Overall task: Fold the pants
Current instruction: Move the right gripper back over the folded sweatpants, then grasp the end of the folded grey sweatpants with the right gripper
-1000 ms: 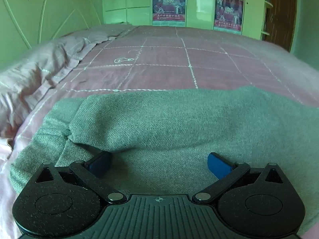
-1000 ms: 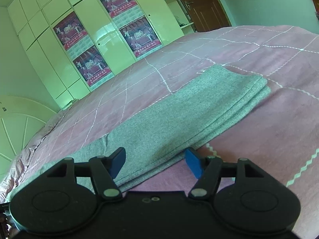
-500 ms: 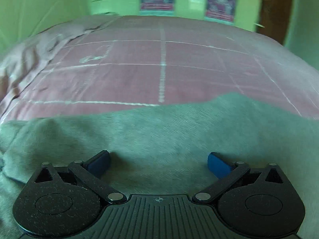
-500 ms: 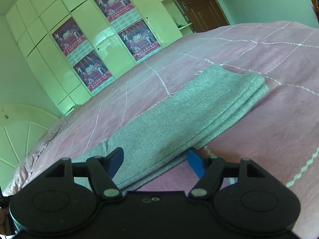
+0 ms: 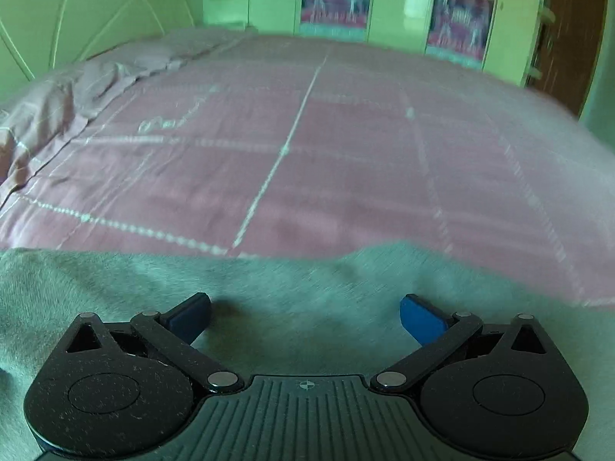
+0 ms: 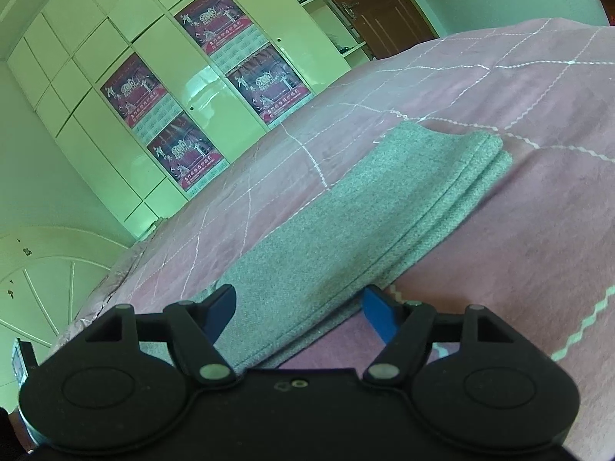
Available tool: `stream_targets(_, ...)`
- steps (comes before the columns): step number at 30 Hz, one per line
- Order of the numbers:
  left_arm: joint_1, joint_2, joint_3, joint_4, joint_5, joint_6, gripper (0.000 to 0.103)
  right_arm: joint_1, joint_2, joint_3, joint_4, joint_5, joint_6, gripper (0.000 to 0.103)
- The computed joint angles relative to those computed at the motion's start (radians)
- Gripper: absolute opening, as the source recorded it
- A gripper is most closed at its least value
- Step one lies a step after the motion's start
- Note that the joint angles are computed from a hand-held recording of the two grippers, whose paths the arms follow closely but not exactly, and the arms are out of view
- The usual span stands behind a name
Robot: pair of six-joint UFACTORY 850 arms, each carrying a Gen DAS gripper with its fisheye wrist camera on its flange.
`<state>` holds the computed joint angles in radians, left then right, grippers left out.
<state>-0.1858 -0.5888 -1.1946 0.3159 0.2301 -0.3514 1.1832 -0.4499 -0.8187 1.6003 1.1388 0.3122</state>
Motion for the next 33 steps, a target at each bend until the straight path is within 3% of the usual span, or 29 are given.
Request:
stream_targets(2,-0.014,0.014,0.029,-0.008,0.076,0.028,0.103,-0.001,-0.003,0.001,-0.001,0.005,0.009,0.066)
stream_targets(4,-0.035,-0.038,-0.026,-0.129,-0.015,0.171,0.103,0.000,-0.006,0.000,0.002,0.010,0.009,0.066)
stream_targets(6,-0.037,-0.047,-0.035,-0.152,-0.025,0.178,0.103,0.006,-0.006,0.002,0.009,0.024,0.025,0.066)
stream_targets(7,-0.038,-0.034,-0.029,-0.119,-0.029,0.118,0.103,0.011,-0.008,0.004,0.018,0.041,0.047,0.066)
stream_targets(11,-0.049,0.070,0.106,0.233,0.131,-0.289,0.103,0.030,-0.032,-0.011,0.112,0.136,0.067,0.064)
stream_targets(13,-0.059,0.117,0.171,0.380,0.188,-0.384,0.103,0.035,-0.040,-0.015,0.159,0.168,0.079,0.061)
stream_targets(15,-0.083,0.154,0.233,0.383,0.208,-0.334,0.103,0.042,-0.033,0.016,0.176,0.176,0.180,0.056)
stream_targets(17,-0.108,0.174,0.282,0.361,0.213,-0.240,0.103,0.051,-0.026,0.059,0.177,0.180,0.333,0.041)
stream_targets(18,-0.123,0.172,0.292,0.336,0.189,-0.182,0.103,0.054,-0.024,0.077,0.181,0.180,0.400,0.038)
stream_targets(20,-0.136,0.164,0.336,0.189,0.246,0.008,0.103,0.050,-0.012,0.121,0.154,0.161,0.512,0.031)
stream_targets(22,-0.133,0.161,0.366,0.131,0.316,0.067,0.103,0.043,-0.003,0.161,0.122,0.158,0.612,0.030)
stream_targets(26,-0.135,0.176,0.379,0.134,0.311,0.062,0.103,0.008,0.016,0.215,0.046,0.105,0.800,0.028)
stream_targets(27,-0.134,0.177,0.382,0.129,0.316,0.069,0.103,-0.004,0.024,0.226,0.022,0.087,0.812,0.024)
stream_targets(28,-0.134,0.179,0.385,0.124,0.319,0.075,0.103,-0.019,0.040,0.234,0.011,0.049,0.790,0.009)
stream_targets(29,-0.140,0.176,0.385,0.107,0.322,0.090,0.103,-0.029,0.057,0.235,0.015,0.021,0.735,0.009)
stream_targets(31,-0.142,0.167,0.377,0.100,0.325,0.095,0.103,-0.016,0.069,0.220,0.034,0.072,0.582,0.008)
stream_targets(33,-0.141,0.156,0.370,0.099,0.329,0.099,0.103,-0.010,0.052,0.208,0.060,0.056,0.569,0.009)
